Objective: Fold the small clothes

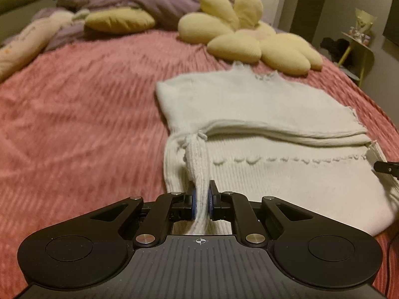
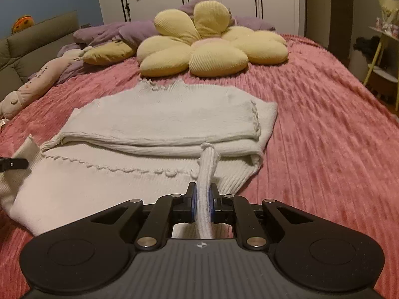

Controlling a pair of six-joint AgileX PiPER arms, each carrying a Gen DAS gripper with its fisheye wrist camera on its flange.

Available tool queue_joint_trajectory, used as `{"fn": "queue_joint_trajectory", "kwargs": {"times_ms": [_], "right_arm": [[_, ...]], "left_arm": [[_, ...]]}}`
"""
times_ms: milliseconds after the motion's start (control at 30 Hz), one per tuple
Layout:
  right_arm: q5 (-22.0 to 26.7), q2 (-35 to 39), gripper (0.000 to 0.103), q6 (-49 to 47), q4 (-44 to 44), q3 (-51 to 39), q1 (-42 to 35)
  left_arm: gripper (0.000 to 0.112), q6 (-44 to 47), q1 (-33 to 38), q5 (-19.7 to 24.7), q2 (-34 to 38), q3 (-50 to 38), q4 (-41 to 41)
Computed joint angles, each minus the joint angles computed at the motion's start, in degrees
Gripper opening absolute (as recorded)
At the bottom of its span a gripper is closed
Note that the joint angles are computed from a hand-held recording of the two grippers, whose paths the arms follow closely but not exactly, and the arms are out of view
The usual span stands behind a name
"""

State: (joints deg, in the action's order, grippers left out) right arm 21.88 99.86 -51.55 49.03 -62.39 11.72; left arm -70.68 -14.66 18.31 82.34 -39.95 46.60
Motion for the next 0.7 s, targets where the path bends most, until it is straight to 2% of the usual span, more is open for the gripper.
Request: {"fn": "queue_joint_trajectory", "kwargs": {"times_ms": [100,167,233,300,333,400,533,633,700], "right_arm": [[0.6,1.6,0.011,6.6,-6.2,-1.9,0.6],[1.1,2.5,0.014,8.3,-7.4,-2.9,0.6],[2.0,3.6,0.016,10.2,-9.0,-4.3,0.6],[1.9,4.1,0.014,11.5,-10.4,-5.0,1.0],[1.8,4.1,0.008,13.3,-12.2,-5.2,1.3],[0.5,2.8,0.007,10.6,-11.2,-4.4,1.8],[-1.9,0.1,0.007,-0.8,-1.5,-3.9,1.3],[-3.8,1.2,0.007,-2.8,1.3,-7.2,1.7],[-5.9,3.5,0.007,3.5,-3.8,-11.0,2.8]], "left_arm": [[0.016,4.8,1.1,-1.3,1.4,-0.7,-4.1],[0.016,6.7,1.8,-2.0,2.2,-1.1,-5.7],[0.011,9.2,2.7,-2.3,2.8,-1.6,-8.4],[0.010,9.7,2.9,-1.7,2.2,-1.7,-9.1],[0.010,10.2,3.1,-1.7,1.2,-1.5,-9.3],[0.009,9.1,2.8,-0.2,-1.2,-1.8,-7.7],[0.009,17.0,6.6,-3.0,-5.8,-3.7,-13.8],[0.009,12.0,7.7,-2.3,-3.0,-8.5,-5.9],[0.009,10.3,8.7,-2.9,0.7,-12.0,-3.0]]}}
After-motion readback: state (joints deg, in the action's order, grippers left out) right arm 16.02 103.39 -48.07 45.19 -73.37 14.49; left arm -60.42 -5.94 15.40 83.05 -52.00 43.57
